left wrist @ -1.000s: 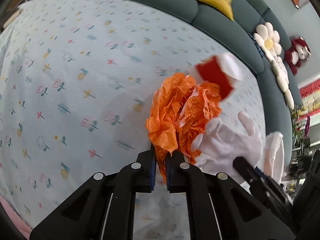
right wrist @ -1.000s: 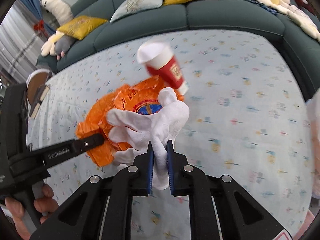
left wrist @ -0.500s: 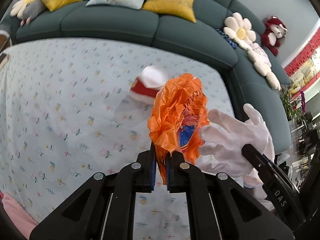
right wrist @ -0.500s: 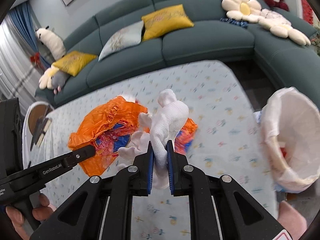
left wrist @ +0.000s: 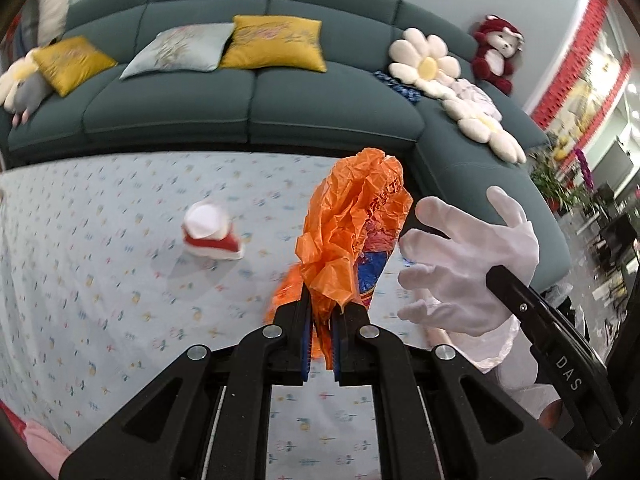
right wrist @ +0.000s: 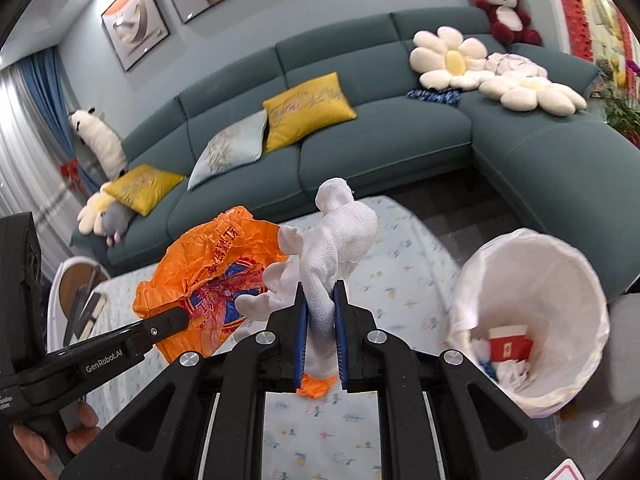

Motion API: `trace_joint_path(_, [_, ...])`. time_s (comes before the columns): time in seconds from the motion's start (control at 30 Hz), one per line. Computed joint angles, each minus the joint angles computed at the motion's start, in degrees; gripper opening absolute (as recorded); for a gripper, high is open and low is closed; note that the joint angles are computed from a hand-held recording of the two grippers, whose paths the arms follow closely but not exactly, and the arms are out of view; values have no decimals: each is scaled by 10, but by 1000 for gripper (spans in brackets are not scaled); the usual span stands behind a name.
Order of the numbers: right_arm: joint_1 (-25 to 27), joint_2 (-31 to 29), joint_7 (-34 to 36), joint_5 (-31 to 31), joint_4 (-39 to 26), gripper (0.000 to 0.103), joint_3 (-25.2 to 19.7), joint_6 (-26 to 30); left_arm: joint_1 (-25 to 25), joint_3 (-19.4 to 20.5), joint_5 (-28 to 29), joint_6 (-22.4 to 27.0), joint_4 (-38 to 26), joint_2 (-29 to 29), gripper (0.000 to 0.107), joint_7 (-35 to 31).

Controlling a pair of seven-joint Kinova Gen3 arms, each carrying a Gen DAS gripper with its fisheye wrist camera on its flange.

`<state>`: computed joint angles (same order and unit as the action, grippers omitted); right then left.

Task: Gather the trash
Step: 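Carry the orange bag and white glove to the bin and release both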

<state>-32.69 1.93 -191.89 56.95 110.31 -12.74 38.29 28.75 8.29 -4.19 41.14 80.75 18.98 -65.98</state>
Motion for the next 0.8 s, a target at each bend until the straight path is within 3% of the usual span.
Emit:
trace_joint_path(0.37, [53, -71, -44, 16, 64, 12, -21, 11, 78, 2, -48, 39, -85, 39, 7, 18])
trace_joint_path(0.8, [153, -138, -67, -1, 142, 12, -42, -23, 150, -6, -71, 97, -196, 109, 7, 11])
